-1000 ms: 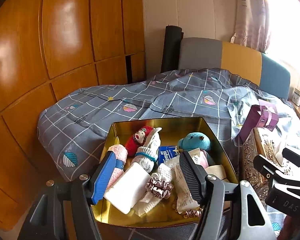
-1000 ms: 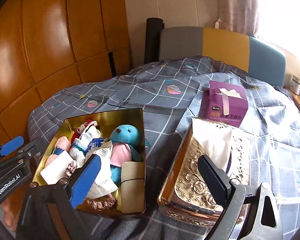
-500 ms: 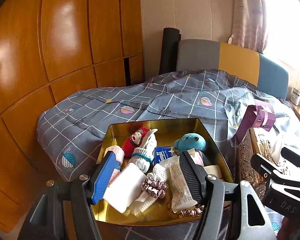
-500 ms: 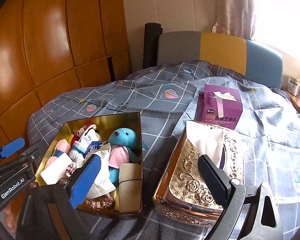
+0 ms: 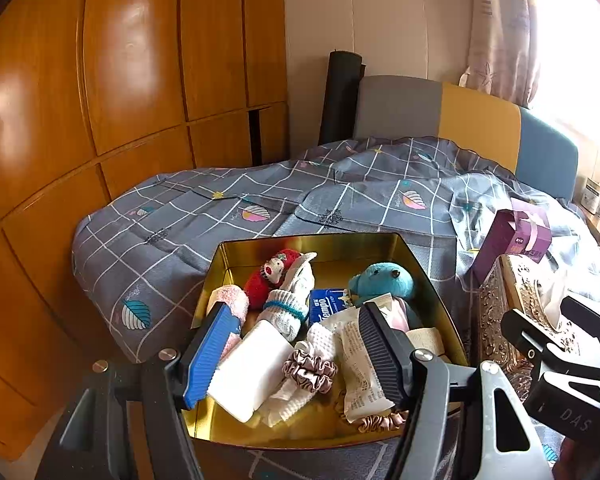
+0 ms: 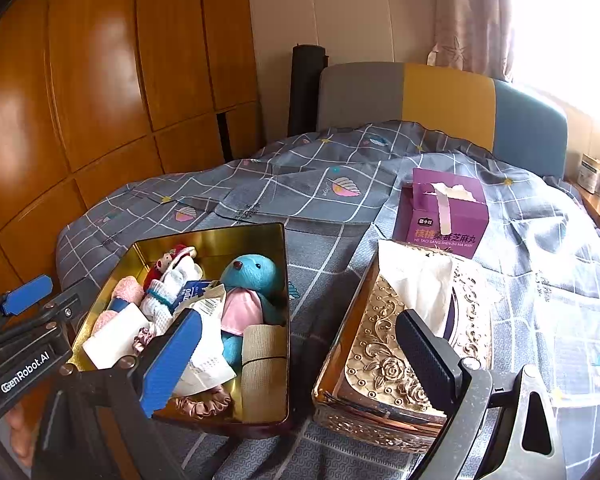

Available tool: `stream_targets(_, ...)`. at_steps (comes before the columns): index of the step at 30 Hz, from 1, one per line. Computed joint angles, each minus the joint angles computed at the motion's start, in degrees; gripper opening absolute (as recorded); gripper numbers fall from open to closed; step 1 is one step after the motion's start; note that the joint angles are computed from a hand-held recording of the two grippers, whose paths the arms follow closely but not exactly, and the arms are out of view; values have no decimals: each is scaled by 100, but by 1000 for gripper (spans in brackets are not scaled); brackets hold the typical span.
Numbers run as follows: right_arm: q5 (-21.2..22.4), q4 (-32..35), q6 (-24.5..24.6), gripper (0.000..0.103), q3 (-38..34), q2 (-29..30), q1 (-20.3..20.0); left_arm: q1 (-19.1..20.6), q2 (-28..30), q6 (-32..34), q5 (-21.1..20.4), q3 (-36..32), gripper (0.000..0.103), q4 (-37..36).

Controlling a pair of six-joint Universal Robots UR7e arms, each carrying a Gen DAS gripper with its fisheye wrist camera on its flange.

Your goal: Organize soft objects

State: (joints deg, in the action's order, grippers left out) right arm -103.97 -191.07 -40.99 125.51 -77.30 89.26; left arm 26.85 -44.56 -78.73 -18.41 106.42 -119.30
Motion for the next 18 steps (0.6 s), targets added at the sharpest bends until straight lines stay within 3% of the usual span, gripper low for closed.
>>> stream_targets(18,-19,-11,9,98,18,10,1,-26,47,-28,-7,-53,67,148)
